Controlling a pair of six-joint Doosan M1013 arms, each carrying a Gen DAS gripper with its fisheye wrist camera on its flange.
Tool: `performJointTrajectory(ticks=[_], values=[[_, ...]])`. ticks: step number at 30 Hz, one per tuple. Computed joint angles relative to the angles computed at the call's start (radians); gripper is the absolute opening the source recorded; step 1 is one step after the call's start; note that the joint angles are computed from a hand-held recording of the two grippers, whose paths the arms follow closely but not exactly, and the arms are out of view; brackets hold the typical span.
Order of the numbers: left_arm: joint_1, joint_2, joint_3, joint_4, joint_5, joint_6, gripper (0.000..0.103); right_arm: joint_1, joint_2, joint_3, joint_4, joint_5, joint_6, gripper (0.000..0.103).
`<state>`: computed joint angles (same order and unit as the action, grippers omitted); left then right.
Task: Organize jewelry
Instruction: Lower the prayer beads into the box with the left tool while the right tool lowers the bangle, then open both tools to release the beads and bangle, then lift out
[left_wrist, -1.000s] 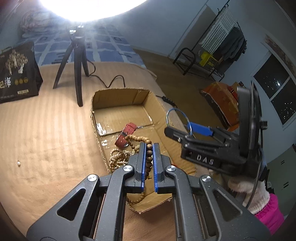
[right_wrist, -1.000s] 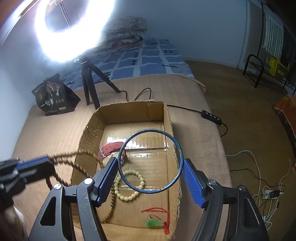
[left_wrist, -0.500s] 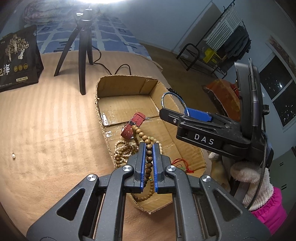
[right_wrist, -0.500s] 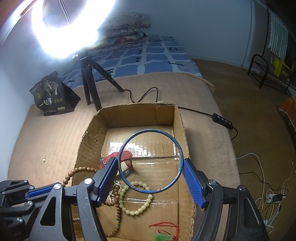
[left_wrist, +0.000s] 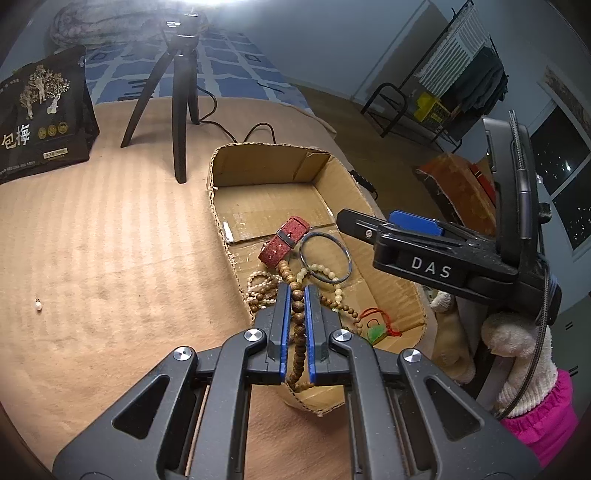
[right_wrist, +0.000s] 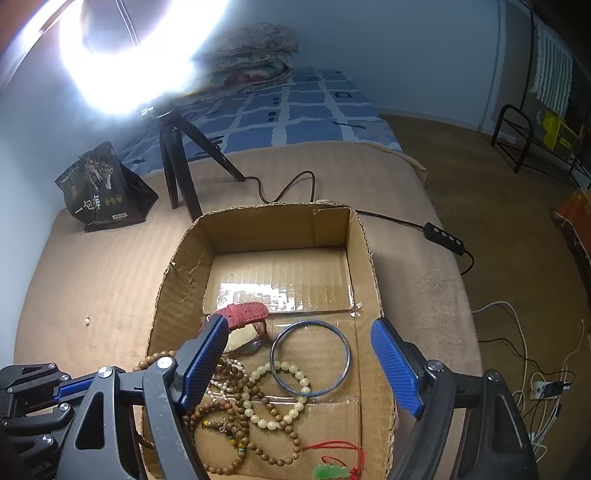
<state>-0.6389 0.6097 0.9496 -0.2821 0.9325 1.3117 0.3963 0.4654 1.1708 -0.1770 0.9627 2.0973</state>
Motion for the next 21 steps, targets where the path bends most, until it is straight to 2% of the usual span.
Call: performJointTrajectory(ticks=[2,3,5,21], values=[[0.000,-0.002,0.001,0.000,0.000,0.003,0.009,0.001,-0.005,0.005,-0.005,-0.002,0.012,0.082],[0.000,-0.004,0.003,-0.005,-0.002,0.009,0.020,0.001,-0.009,0.009,-0.006,-0.003,0.016,0.082],[-0.001,-0.011,0.010,-0.002,-0.016,0.015,0.036,0.002,-0.016,0.015,-0.011,-0.004,0.023,0.082],[-0.011,-0.060,0.051,0.057,-0.051,0.005,0.038,0.019,-0.068,0.051,-0.057,-0.008,0.079,0.082]])
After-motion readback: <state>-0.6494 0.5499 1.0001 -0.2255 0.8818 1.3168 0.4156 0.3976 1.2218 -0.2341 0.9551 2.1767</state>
